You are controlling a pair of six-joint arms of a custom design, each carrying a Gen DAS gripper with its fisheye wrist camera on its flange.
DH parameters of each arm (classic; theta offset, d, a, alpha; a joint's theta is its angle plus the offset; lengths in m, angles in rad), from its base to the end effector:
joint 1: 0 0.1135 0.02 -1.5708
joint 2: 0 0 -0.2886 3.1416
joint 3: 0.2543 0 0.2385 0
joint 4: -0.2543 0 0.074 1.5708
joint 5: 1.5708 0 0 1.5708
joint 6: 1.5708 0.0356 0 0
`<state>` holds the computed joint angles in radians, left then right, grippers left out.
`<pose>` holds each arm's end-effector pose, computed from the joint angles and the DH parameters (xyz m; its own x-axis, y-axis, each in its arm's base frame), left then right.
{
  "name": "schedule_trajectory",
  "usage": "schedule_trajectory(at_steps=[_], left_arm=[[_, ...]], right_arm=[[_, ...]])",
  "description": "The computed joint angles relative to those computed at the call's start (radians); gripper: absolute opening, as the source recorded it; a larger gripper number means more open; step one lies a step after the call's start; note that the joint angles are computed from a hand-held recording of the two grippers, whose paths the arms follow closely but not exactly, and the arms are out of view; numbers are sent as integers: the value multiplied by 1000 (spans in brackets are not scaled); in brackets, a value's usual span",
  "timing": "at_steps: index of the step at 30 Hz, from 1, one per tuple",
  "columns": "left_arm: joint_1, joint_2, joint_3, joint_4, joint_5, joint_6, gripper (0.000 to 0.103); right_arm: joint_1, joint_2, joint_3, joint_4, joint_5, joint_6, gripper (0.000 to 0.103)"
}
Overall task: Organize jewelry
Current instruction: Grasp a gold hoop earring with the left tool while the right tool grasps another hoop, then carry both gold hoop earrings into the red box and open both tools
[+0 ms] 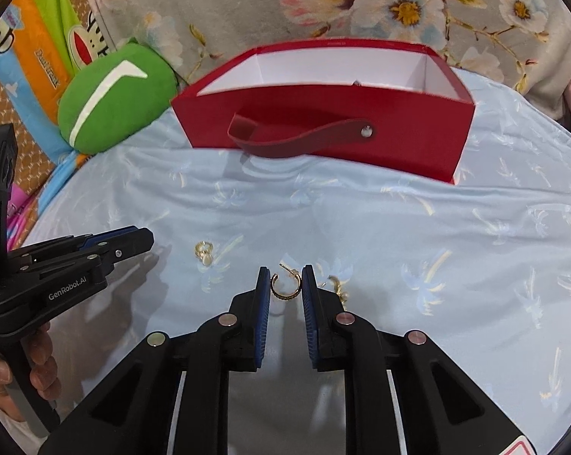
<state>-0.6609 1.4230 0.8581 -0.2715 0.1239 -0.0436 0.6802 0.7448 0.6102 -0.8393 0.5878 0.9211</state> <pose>0.2166 -0.1740 0.2449 -0.6148 0.4232 -0.6655 0.6483 0.7517 -0.1209 0.0924 0.0493 0.2519 -0.6128 0.3566 -0.7052 0.3420 0.9242 0.1701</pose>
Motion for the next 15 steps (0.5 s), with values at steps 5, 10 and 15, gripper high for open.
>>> schedule_trajectory(at_steps=[5,10,15], left_arm=[[-1,-22,96,-54,-9,13,16],[-3,30,244,-95,-17,32,16],[-19,153,449,-116,-74,45,16]], right_arm=[[-104,-63,86,-51,-11,-121,15],[-512,-87,158,40,-274,-457,15],[-1001,27,245,150,-652,-714,15]])
